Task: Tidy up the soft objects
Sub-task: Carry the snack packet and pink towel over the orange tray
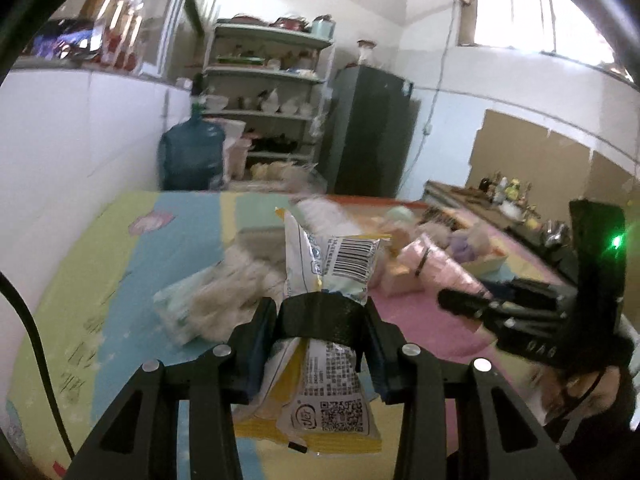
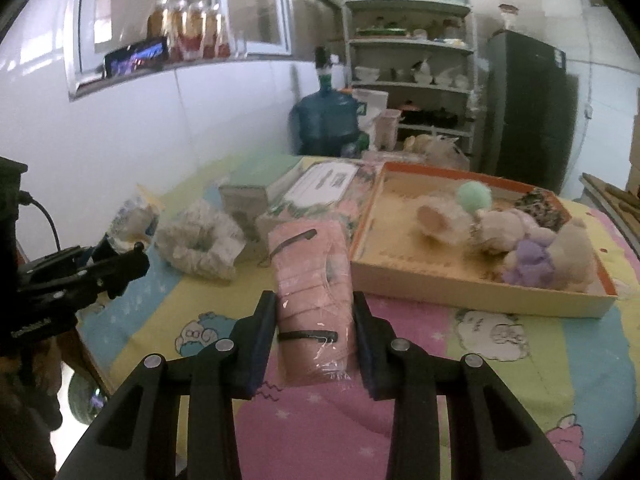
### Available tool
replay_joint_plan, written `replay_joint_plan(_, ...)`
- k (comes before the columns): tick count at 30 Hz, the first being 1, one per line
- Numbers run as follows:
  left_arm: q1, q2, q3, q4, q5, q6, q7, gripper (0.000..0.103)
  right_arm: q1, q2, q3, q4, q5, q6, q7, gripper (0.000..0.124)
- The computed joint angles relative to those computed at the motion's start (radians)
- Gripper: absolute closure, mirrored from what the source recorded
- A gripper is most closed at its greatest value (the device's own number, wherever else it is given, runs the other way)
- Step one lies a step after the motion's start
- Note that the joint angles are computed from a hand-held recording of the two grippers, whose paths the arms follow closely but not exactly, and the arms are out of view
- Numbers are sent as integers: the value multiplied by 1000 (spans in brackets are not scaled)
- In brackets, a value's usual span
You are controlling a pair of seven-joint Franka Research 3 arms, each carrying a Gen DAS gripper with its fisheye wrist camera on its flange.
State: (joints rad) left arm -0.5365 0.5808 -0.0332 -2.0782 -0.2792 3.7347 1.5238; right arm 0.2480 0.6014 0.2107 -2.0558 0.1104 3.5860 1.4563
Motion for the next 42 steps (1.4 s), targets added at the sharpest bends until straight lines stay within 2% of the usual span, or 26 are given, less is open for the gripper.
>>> replay_joint_plan(3, 5, 6, -19, 38, 33, 1, -14, 61, -8, -24, -5, -34, 8, 40, 12, 86)
replay_joint_plan(7, -23, 24, -13, 109, 36, -28, -6, 61, -12, -52, -23, -70, 23, 76, 29, 86)
replay_joint_plan(16, -136, 101, 67, 315, -7, -136, 29, 61, -41, -103, -65, -133, 22, 141, 63, 86)
replay_joint_plan(24, -249, 229, 194, 547, -41, -272, -32, 61, -103, -125, -87, -127, -8, 152, 87, 86)
replay_joint_plan(34, -290, 413, 313, 842, 7, -479, -217, 61, -207, -76, -60, -44, -125, 117, 161, 86)
replay_joint_plan(37, -325, 485, 405, 937, 18, -548, -304, 61, -241, -45, -45, -3, -165, 98, 181, 86)
replay_joint_plan(42, -308, 573, 433, 1087, 71, -649, -399, 61, -281, 0, -19, 52, -208, 62, 200, 86)
